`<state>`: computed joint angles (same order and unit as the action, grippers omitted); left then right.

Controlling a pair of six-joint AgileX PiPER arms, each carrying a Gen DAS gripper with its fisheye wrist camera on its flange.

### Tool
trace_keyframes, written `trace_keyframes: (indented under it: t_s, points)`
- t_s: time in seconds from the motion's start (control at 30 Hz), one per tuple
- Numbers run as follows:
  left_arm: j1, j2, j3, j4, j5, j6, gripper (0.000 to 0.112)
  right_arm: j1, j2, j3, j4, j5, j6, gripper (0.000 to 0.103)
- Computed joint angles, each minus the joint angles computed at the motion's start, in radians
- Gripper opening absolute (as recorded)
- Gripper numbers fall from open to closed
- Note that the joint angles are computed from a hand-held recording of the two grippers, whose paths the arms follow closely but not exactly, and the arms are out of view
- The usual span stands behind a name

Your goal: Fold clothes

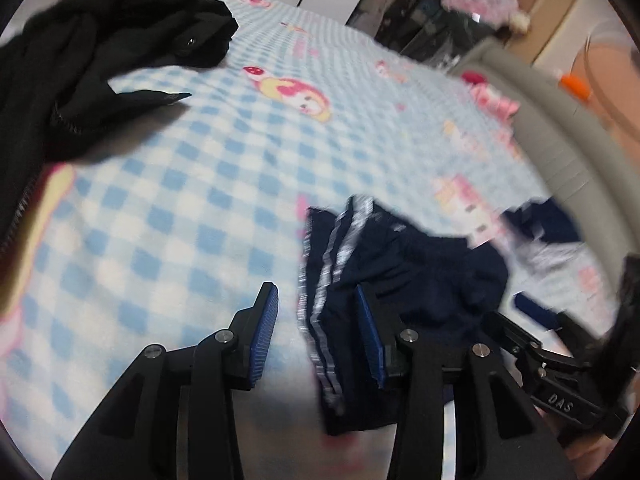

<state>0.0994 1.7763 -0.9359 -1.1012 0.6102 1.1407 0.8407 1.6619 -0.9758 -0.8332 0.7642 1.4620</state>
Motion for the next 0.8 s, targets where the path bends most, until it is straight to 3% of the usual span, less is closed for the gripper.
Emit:
trace_keyframes:
  t_s: [0.1, 0.2, 0.23, 0.3, 0.37, 0.47, 0.57, 0.67, 0.8]
  points:
    - [-0.022, -0.001, -0.007, 0.079, -0.074, -0.098, 0.044, -0.016, 0.036, 0.004, 0.028, 0.025, 0.003, 0.074]
    - [-0.007, -0.045, 0.026, 0.033, -0.121, -0.062, 0.042, -0.032, 0.026, 0.031, 0.037, 0.038, 0.047, 0.075]
    - [0.019, -0.042, 0.023, 0.001, -0.093, -0.033, 0.042, -0.033, 0.008, 0.044, 0.029, 0.050, 0.076, 0.075]
    - [0.093, 0.007, -0.022, -0.043, 0.069, -0.008, 0.043, -0.041, -0.023, 0.063, 0.021, 0.056, 0.104, 0.076]
    - [0.114, 0.057, -0.054, -0.060, 0.169, -0.005, 0.047, -0.074, -0.059, 0.089, 0.035, -0.006, 0.096, 0.076]
    - [0.050, 0.029, -0.030, -0.054, 0.104, 0.026, 0.048, -0.131, -0.075, 0.115, 0.095, -0.133, 0.036, 0.076]
    - [-0.017, 0.017, -0.018, 0.003, 0.031, 0.006, 0.048, -0.135, -0.026, 0.081, 0.130, -0.125, -0.024, 0.077]
    - [-0.025, 0.042, -0.026, 0.003, 0.033, 0.010, 0.050, -0.147, -0.012, 0.077, 0.153, -0.149, -0.048, 0.081]
    - [-0.002, 0.056, -0.026, -0.050, 0.092, 0.056, 0.051, -0.157, -0.011, 0.071, 0.196, -0.173, -0.094, 0.082]
